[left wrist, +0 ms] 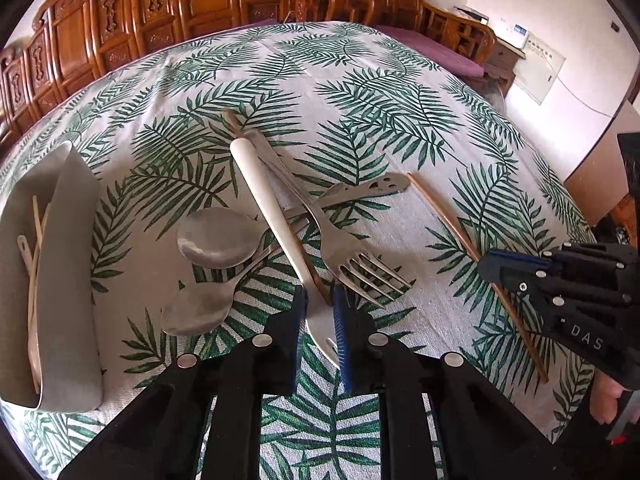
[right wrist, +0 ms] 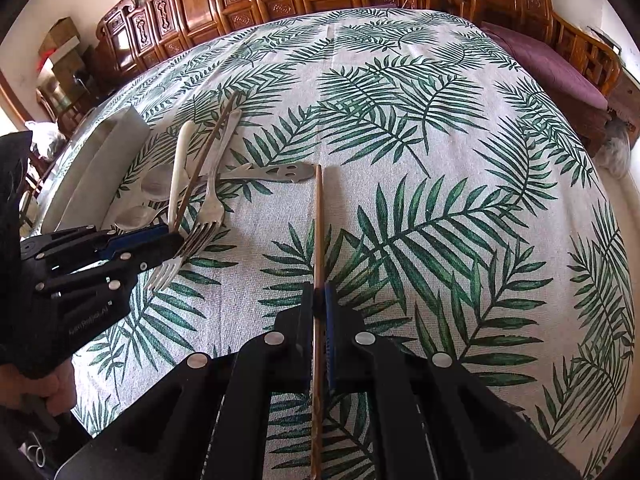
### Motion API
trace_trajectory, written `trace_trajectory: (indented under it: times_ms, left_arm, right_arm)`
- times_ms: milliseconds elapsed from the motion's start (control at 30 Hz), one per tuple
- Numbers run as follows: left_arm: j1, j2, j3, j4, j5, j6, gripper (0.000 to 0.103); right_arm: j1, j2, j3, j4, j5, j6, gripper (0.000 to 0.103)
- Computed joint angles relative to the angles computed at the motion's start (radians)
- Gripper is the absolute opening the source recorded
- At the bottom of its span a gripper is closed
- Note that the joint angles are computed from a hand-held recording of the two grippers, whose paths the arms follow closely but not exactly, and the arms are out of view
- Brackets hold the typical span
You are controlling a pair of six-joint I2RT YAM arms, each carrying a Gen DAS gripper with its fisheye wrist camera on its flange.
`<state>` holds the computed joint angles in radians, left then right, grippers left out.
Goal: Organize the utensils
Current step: 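Lift the wooden chopstick and carry it toward the grey tray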
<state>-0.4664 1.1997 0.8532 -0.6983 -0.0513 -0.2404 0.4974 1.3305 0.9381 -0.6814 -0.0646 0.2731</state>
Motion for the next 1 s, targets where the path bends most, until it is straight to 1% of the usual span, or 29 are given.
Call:
trace_trajectory:
  times_ms: [67, 200, 267, 433, 733, 867, 1000]
  left_arm:
    - [0.001, -0.005, -0.004, 0.003, 0.000, 0.006, 0.010]
    - [0.015, -0.018, 0.005, -0.015, 0.010, 0.007, 0.002]
    - [0.029, -0.016, 0.013, -0.036, 0.025, 0.012, 0.002]
    - [0.043, -0.054, 0.008, -0.059, 0.024, 0.026, 0.002]
    - [0.061, -0.120, 0.038, -0.110, 0.036, 0.054, 0.002]
    - [0.063, -0.171, 0.053, -0.136, 0.031, 0.075, 0.002]
    - [0.085, -0.214, 0.075, -0.170, 0.037, 0.101, 0.002]
  right_arm:
    - [-0.001, -0.002, -0.002, 0.000, -0.001, -0.001, 0.007]
    - [-0.002, -0.002, 0.000, -0.006, -0.002, 0.000, 0.007]
    - [0.001, -0.002, 0.002, -0.010, 0.001, 0.002, 0.007]
    - [0.007, -0.005, 0.004, -0.021, 0.008, 0.009, 0.006]
    - [0.038, -0.023, 0.001, -0.037, 0.026, 0.034, 0.006]
    - [0.057, -0.040, 0.010, -0.037, 0.031, 0.044, 0.006]
    - [0.086, -0.042, 0.039, -0.035, 0.058, 0.064, 0.006]
